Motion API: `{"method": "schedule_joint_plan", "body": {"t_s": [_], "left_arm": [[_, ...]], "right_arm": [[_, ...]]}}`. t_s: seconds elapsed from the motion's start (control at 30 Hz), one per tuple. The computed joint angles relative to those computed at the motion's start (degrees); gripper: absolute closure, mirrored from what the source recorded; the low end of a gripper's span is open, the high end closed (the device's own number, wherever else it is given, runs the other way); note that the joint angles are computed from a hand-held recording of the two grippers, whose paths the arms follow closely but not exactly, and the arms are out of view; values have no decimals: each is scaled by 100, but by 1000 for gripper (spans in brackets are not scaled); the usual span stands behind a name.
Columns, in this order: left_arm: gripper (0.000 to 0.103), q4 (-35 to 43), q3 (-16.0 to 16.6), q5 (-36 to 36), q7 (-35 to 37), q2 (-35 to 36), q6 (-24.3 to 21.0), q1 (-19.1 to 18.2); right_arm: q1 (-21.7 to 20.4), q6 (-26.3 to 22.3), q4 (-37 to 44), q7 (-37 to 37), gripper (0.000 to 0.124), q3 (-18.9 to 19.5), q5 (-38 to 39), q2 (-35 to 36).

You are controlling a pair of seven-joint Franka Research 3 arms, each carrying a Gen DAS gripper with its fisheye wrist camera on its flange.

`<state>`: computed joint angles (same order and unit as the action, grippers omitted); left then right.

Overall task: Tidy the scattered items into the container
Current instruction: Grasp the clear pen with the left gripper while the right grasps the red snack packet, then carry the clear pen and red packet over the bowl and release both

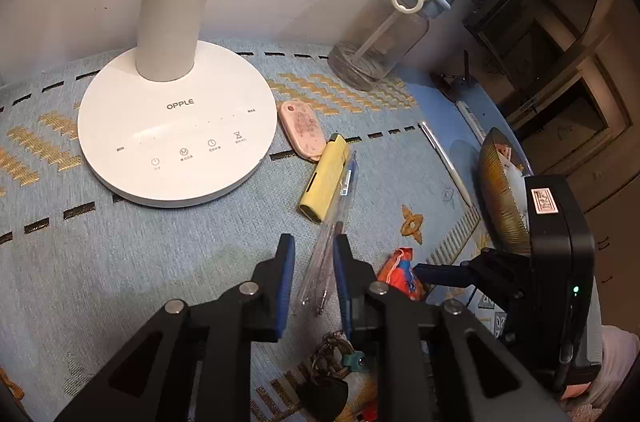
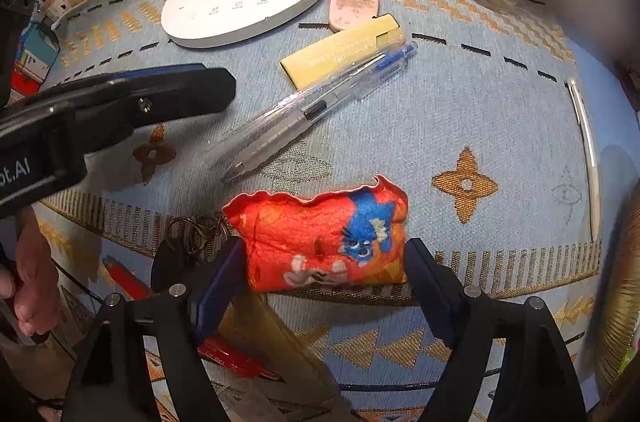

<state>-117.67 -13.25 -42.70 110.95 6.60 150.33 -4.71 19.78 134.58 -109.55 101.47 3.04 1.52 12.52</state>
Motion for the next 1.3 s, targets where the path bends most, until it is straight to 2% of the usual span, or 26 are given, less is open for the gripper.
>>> {"method": "schedule_joint_plan", "body": {"t_s": [0.03,0.07,0.1,0.2,0.33,0.4,0.43,0.47,0.53,0.73,0.97,1.13,1.3], "left_arm": [[71,40,3,67,-10,38,-78,-4],[69,64,-2,152,-21,68,-100,-16],[68,79,-9,256,-64,96,-80,-39],[66,205,-86,187,66,254,-126,-12],[66,396,-174,486,-28,505,-101,-31],[69,393,-230,617,-21,537,49,-51],[90,412,-249,701,-33,557,63,-54],[97,427,-280,718,-11,569,58,-38],[100,372,-311,739,-57,532,157,-25],[101,86,-297,312,78,148,252,74],[101,-386,-33,-21,-32,-502,388,-161],[101,-511,101,569,-712,-763,556,-447],[101,-487,124,935,-1192,-921,744,-719]], "right_arm": [[-27,21,-43,-7,55,-7,56,-41],[-49,27,-75,19,65,-24,75,-80],[-78,34,-109,46,68,-41,106,-117],[-188,66,-207,125,70,-91,193,-209],[-319,167,-336,230,71,-126,309,-328],[-370,180,-364,261,71,-132,345,-357],[-401,189,-380,253,71,-129,411,-372],[-435,199,-397,234,71,-125,496,-389],[-484,228,-435,208,71,-121,621,-431],[-571,371,-555,90,71,-106,848,-606],[-489,643,-813,222,71,-9,822,-1048],[-498,744,-820,200,71,1,804,-1172],[-631,781,-1148,-9,71,-57,825,-1685]]}}
